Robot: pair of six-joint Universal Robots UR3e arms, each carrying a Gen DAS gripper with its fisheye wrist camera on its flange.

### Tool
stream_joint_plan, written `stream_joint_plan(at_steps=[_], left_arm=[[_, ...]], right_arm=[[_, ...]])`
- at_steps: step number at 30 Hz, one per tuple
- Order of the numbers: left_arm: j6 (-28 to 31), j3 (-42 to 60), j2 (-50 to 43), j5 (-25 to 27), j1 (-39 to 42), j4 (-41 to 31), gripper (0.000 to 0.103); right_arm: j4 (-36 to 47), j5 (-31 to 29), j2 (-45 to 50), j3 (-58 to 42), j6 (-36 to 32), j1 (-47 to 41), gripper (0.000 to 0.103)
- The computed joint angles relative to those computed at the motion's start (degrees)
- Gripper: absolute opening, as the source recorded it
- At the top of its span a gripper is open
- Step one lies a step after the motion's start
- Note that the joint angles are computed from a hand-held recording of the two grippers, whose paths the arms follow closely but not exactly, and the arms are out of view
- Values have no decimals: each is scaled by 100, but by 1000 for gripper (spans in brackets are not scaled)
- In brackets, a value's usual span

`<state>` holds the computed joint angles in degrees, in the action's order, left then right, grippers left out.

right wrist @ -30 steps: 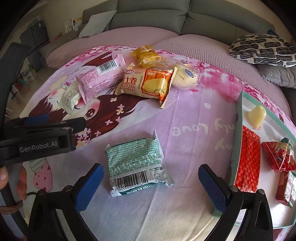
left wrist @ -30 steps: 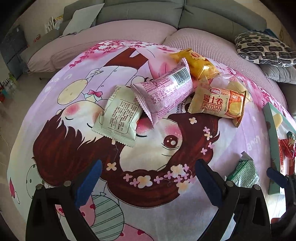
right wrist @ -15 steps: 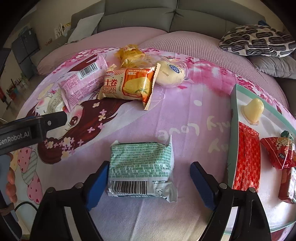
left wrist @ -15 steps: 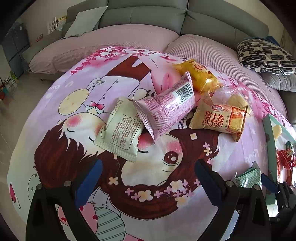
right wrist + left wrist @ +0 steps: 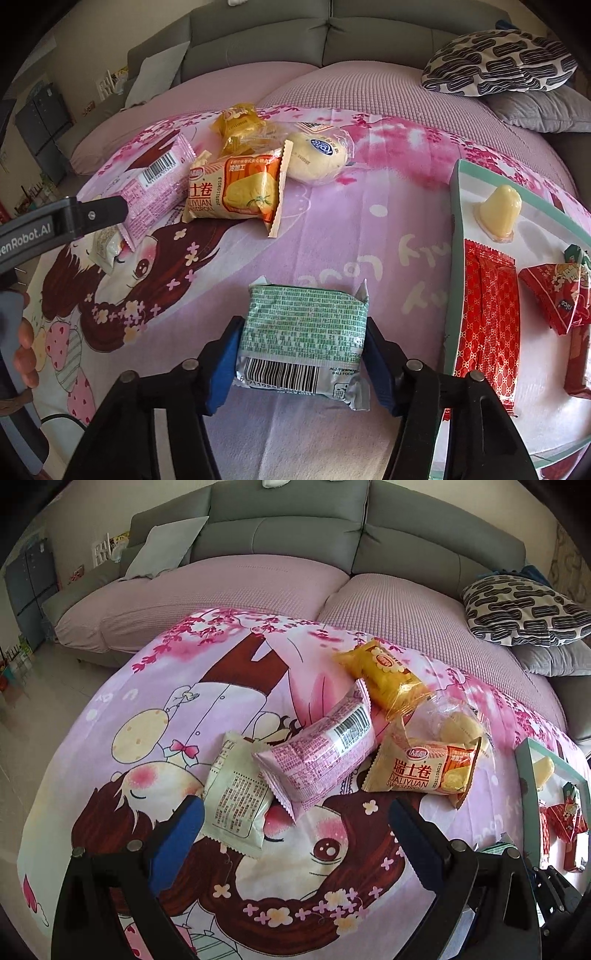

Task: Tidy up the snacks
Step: 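Grasp the green-white barcode pack with the right gripper while the left gripper approaches the pink wrapped bar, then close the left gripper on the pink wrapped bar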

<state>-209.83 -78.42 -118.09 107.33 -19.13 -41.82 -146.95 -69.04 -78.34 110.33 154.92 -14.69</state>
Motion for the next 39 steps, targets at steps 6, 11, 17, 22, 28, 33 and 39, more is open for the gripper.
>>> stream_joint_plan(at_steps=[6, 11, 17, 22, 28, 33, 39], left_arm=[[285, 426, -322, 7, 53, 198, 96], [602, 969, -758, -48, 118, 291, 94], [921, 1360, -1192, -42, 200, 248, 83], [890, 1307, -1192, -390, 315, 123, 75], [814, 1076, -991, -1029, 404, 65, 55], [810, 1292, -1179, -1077, 355, -42, 48], [656, 1334, -1431, -1239, 448, 107, 48]], right_arm=[[-115, 274, 114, -79, 186, -148, 61], [-156, 327, 178, -150, 242, -212, 61], [-126, 313, 233, -244, 283, -255, 61], [-106, 272, 259, -289, 263, -238, 61], [-104, 242, 241, -274, 245, -224, 61], [-92, 238, 236, -273, 221, -226, 61], [-106, 197, 265, -291, 206, -194, 61]])
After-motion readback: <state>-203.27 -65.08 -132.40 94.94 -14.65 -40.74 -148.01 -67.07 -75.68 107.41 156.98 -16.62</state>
